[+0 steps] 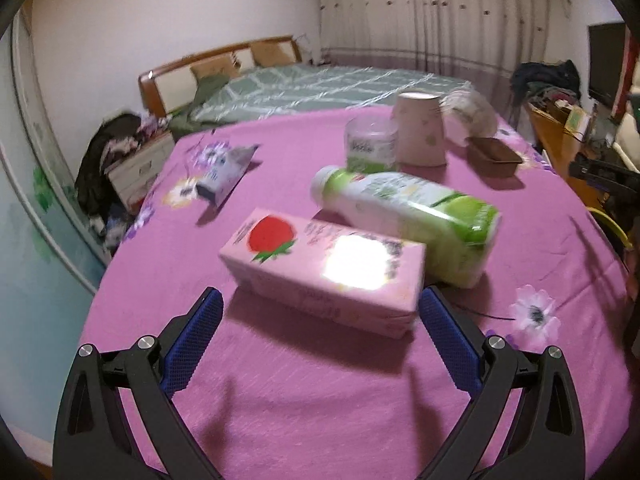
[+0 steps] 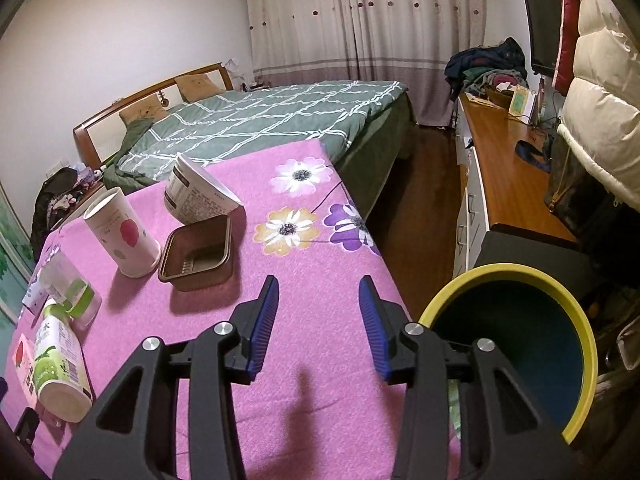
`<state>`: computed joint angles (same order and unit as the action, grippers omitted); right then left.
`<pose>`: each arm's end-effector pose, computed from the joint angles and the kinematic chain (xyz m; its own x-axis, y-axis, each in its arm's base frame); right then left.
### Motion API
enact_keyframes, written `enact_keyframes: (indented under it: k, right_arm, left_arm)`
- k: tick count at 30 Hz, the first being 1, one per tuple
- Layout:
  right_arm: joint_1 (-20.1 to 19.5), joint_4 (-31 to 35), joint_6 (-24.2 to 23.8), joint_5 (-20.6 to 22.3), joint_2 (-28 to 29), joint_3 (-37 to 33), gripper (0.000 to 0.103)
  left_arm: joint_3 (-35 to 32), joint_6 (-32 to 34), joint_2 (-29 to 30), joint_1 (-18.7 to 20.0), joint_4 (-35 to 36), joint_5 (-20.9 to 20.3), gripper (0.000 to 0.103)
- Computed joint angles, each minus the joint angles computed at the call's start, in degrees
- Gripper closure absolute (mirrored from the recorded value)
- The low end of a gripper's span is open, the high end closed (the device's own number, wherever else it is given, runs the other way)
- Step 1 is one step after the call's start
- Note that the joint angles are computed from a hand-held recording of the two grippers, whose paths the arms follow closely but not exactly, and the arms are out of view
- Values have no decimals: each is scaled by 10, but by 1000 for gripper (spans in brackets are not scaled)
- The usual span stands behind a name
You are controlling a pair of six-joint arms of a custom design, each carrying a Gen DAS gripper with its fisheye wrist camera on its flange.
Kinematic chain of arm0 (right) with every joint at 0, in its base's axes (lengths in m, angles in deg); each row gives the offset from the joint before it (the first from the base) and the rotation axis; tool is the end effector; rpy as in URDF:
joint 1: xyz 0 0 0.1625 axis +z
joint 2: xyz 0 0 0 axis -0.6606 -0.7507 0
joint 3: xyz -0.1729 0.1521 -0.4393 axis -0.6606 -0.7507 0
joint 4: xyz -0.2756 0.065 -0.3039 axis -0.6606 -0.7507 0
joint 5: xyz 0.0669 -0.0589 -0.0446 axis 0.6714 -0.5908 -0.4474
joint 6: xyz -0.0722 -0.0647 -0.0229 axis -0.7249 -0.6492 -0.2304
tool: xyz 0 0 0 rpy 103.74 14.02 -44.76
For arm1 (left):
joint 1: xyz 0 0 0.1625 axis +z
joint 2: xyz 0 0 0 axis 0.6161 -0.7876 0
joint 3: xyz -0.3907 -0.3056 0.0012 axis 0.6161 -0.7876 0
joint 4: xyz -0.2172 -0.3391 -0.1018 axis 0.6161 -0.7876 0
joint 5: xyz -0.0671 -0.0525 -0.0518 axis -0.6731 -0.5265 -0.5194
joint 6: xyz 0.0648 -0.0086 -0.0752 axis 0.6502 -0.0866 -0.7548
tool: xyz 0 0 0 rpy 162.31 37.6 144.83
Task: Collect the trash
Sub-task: 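Grasp the pink strawberry milk carton with the left gripper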
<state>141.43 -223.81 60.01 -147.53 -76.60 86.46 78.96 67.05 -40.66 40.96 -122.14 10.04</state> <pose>0.2027 -0.7640 -0.0068 -0.7663 0.2896 0.5734 -0.3248 0.5954 -0.7348 0.0510 -0.7572 0.2026 -0.6308 0.0871 -0.7710 0.6058 0.6762 -0.4192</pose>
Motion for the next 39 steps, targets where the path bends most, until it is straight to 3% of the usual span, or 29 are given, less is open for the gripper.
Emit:
enact_keyframes:
  k: [6,13,16,21,26,29,34,39]
  right_arm:
    - [0,1,1,2,-2,2,62]
    - [0,1,0,0,-1,0,62]
    - [0,1,2,0,-1,1,61]
    - [0,2,1,-3,-1,1,61]
    - [-1,9,2,-5,-1,0,61]
    - [-1,11,3,-5,-1,0,61]
    - [-2,17,8,0,-3,3,60]
    - [-3,21,11,2,-5,4,57]
  left_arm:
    - [-18,2,-4,14,9,32,6]
    - [-53,0,-12,40,6,103,6]
    - [-46,-64,-38,49,57,64,6]
    - [-46,-90,-39,38,94,10,6]
    - [-98,-127,-4,21,110,35,6]
    - [-141,-174,14,23,173,52,7]
    - [-203,-205,44,29,244,80,19]
    - [-244,-222,56,36,314,76,29]
